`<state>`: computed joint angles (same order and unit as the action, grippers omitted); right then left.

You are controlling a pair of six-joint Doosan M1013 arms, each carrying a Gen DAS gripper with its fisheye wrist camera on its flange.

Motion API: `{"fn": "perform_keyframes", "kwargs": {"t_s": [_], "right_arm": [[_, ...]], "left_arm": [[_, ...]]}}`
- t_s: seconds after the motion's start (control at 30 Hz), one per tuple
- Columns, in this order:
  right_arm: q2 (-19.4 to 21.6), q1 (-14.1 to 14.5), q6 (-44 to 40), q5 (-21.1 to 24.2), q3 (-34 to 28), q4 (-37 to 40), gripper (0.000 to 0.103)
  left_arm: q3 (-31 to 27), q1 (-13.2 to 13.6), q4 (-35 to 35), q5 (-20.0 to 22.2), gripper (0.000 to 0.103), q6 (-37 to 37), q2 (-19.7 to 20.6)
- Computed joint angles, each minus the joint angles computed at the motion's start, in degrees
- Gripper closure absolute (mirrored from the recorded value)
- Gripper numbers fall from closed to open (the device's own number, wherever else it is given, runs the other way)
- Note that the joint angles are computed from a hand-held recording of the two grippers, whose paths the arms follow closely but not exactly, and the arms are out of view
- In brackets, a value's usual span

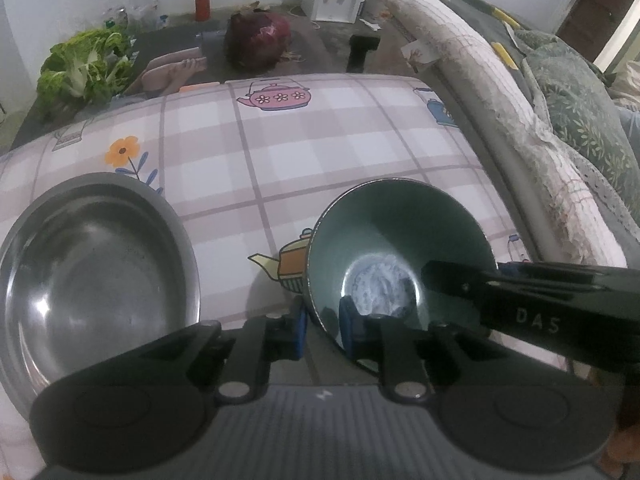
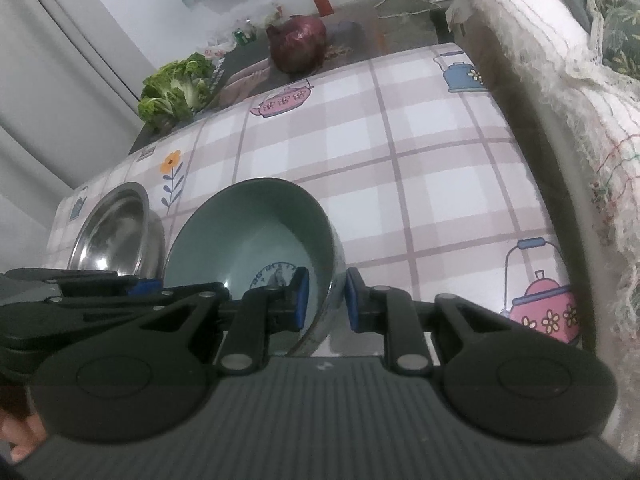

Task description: Organize plates and bowls

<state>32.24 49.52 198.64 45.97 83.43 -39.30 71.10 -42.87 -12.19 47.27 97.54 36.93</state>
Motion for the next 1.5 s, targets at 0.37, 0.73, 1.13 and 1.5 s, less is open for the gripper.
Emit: {"fn": "perform_keyframes", "kwargs": {"t_s": [0.37, 0.73, 1.13, 1.5], "right_arm": [[-0.66, 0.66, -1.16, 3.09, -1.13, -0.35, 0.084], [-0.18, 1.62, -3.35, 5.82, -5.71, -0.86, 0.084], [5.61, 0.93, -11.90, 5.05, -17.49, 2.01, 0.084], [13.13, -1.22, -21.86, 4.21, -27.72, 11.92, 0.084]], "left_arm": [[1.43, 0.18, -2.02, -1.74, 0.086, 1.26, -1.81], [3.82, 2.13, -4.60, -4.12, 0.086, 2.54, -5.33], [5.53, 6.63, -2.23, -6.52, 0.086, -0.65, -7.87], [3.97, 9.81, 0.60, -4.41, 0.086, -3.96, -4.88]]}}
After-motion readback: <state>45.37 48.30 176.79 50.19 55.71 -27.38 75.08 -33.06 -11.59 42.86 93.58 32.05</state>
